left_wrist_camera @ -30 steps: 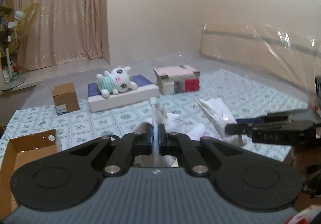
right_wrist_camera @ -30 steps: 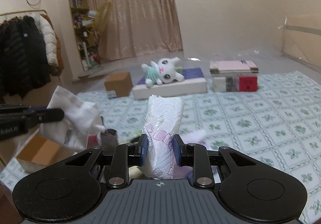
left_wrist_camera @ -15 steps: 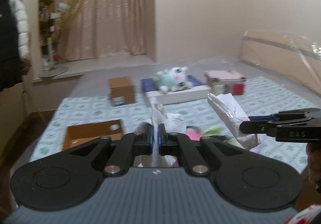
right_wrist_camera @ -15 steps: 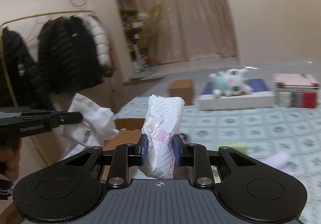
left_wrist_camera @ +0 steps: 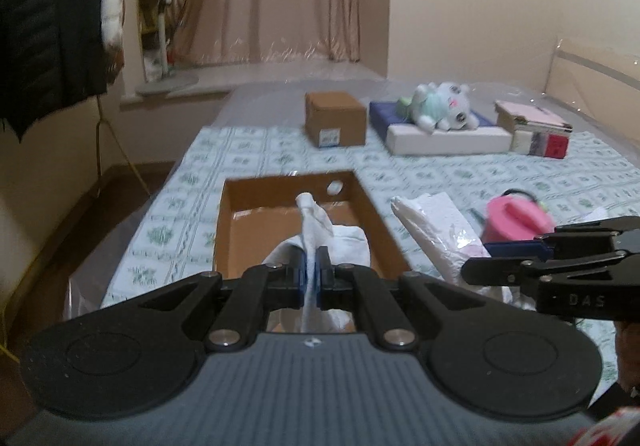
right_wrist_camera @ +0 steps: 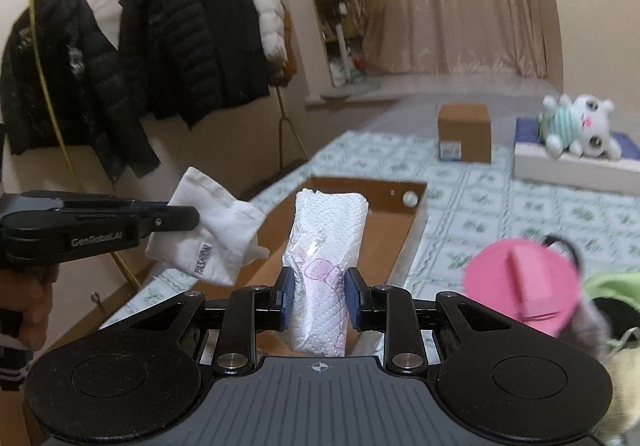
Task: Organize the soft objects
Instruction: 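Carry the pad and socks in both grippers into the cardboard tray, then open both grippers to drop the items and withdraw from the tray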
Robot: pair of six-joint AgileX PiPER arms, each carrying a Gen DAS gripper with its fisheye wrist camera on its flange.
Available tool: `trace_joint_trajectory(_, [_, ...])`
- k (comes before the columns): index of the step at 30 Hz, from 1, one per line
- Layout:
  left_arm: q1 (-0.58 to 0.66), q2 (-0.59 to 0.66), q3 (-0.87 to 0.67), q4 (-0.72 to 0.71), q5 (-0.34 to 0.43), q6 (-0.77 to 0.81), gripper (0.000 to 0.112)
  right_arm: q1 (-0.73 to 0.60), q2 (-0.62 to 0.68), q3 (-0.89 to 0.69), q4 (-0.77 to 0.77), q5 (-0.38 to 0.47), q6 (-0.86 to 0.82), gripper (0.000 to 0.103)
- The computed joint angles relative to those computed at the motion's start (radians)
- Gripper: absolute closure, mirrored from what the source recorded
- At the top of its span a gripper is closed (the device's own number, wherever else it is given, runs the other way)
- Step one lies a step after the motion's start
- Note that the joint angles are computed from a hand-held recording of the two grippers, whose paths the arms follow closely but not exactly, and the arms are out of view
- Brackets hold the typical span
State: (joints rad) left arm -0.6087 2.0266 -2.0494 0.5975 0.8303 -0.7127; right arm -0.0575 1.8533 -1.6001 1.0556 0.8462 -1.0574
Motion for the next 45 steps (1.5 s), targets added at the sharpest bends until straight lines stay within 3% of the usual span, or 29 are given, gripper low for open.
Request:
trace_joint_trajectory(7, [0.092, 0.04, 0.072, -0.095, -0.101, 0.035, 0.108, 0.101, 0.129, -0.091, -0.1, -0.098, 0.11, 0.076])
trace_joint_trajectory(13, [0.118, 0.086, 0.071, -0.14, -0.12, 0.068, 0.107, 0.144, 0.211, -0.135, -0.149, -0.133, 0.155, 0.074])
trace_joint_trajectory(15, [0.12, 0.093, 0.071, -0.13, -0.115, 0.058, 0.101, 0.15, 0.226, -0.14, -0.137, -0.135, 0.127, 0.065])
trace_joint_trajectory(16, [0.118, 0.092, 0.075, -0.115, -0.114, 0.042, 0.088, 0.151, 0.23, -0.137, -0.126, -0.138, 0.106, 0.057])
trace_joint_trajectory(18, [0.114, 0.08, 0.096, -0.095, -0.12, 0.022, 0.078, 0.152, 0.219, -0.117, -0.108, -0.152, 0.073, 0.048])
trace_joint_trajectory(20, [0.107, 0.061, 0.12, -0.078, -0.121, 0.002, 0.077, 0.147, 0.205, -0.095, -0.087, -0.162, 0.043, 0.045])
trace_joint_trajectory(23, [0.085, 0.021, 0.168, -0.021, -0.122, -0.061, 0.074, 0.135, 0.159, -0.037, -0.052, -0.17, -0.008, 0.044])
trace_joint_trajectory(25, [0.061, -0.015, 0.214, 0.041, -0.121, -0.135, 0.058, 0.116, 0.107, 0.031, -0.001, -0.173, -0.088, 0.044])
trace_joint_trajectory(31, [-0.055, -0.104, 0.328, 0.245, -0.09, -0.38, 0.031, 0.02, -0.1, 0.289, 0.179, -0.159, -0.358, 0.041])
trace_joint_trajectory(40, [-0.258, -0.06, 0.257, 0.367, 0.037, -0.587, 0.026, -0.205, -0.342, 0.547, 0.293, -0.14, -0.538, 0.033])
trace_joint_trajectory(45, [-0.346, 0.03, 0.124, 0.411, 0.108, -0.602, 0.026, -0.353, -0.363, 0.551, 0.225, -0.126, -0.458, 0.032])
